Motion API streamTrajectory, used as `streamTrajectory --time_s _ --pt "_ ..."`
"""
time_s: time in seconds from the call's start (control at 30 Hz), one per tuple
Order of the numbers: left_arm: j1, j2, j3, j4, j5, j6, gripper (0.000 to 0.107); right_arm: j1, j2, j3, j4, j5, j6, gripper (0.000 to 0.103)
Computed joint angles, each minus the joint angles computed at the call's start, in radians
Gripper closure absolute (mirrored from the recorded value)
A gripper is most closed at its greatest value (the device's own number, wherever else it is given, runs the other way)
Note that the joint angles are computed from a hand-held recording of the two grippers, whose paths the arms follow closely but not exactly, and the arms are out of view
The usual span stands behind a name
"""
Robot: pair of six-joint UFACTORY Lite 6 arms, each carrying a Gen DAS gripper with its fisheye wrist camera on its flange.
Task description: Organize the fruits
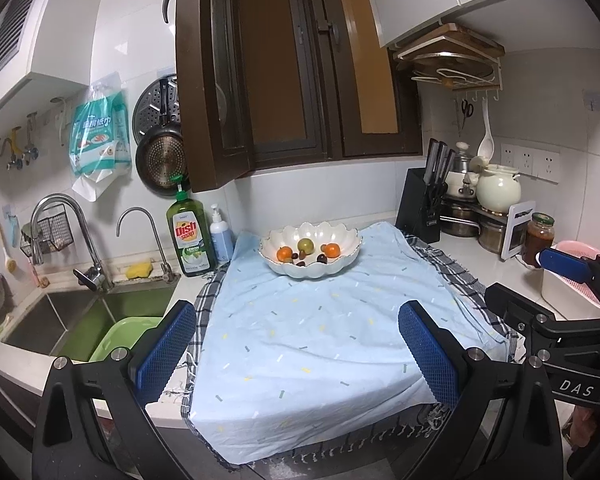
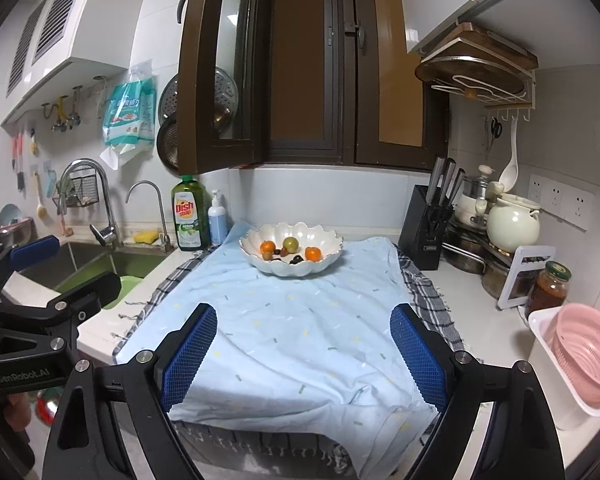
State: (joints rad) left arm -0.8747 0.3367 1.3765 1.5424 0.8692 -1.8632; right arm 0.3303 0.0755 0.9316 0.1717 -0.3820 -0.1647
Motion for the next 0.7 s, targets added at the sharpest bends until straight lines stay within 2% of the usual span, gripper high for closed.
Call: streamTrajectory --time_s 0.7 --pt "0.002 0.018 0.031 0.005 -0.005 0.005 0.004 -0.021 -0.005 -0.001 -0.054 0.006 0.040 0.013"
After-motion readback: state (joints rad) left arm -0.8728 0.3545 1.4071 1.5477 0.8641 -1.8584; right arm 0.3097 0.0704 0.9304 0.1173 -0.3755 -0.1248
